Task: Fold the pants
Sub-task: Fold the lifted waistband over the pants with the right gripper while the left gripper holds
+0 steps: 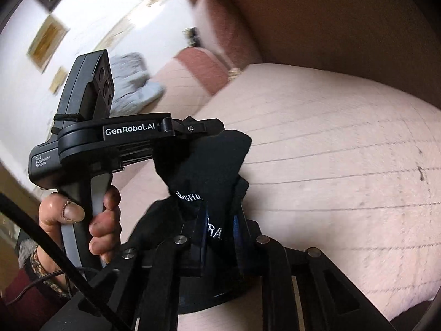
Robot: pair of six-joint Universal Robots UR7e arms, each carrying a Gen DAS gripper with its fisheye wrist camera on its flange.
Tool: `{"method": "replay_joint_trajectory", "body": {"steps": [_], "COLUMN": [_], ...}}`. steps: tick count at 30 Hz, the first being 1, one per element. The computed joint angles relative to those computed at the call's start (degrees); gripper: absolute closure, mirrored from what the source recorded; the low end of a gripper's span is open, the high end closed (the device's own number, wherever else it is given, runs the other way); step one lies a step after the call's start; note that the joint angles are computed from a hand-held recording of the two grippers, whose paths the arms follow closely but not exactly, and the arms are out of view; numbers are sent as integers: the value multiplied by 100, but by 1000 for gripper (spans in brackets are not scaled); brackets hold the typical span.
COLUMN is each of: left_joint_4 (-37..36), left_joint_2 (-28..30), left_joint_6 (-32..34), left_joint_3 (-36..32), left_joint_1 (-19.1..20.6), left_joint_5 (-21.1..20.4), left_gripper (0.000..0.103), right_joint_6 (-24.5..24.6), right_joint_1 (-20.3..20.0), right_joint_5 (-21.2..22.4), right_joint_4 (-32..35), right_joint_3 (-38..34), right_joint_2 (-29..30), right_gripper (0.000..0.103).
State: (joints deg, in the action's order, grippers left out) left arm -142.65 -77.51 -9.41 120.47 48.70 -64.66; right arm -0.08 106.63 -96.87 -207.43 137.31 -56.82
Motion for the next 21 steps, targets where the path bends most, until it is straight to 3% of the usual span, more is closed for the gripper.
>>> {"method": "replay_joint_trajectory", "body": {"steps": [11, 17, 21], "left_joint_4": [-136, -331, -487], "left_joint_2": [-2644, -3857, -4218], "left_joint_6": [-1008, -1272, -1219], "left_joint_3": [1259, 1824, 2014], "left_joint_1": [235, 836, 1238], "left_joint_5": [60, -161, -380], "left_gripper": [91, 91, 88], "right_joint_6": [-387, -656, -868], "right_joint_1": [1470, 2093, 2307], "right_joint_5": [-12, -191, -498], "right_joint_4": [1211, 1739, 1996], "right_joint_3": [-705, -1213, -1537], "right_joint_2": [558, 1211, 1684], "right_gripper": [86, 86, 86]}}
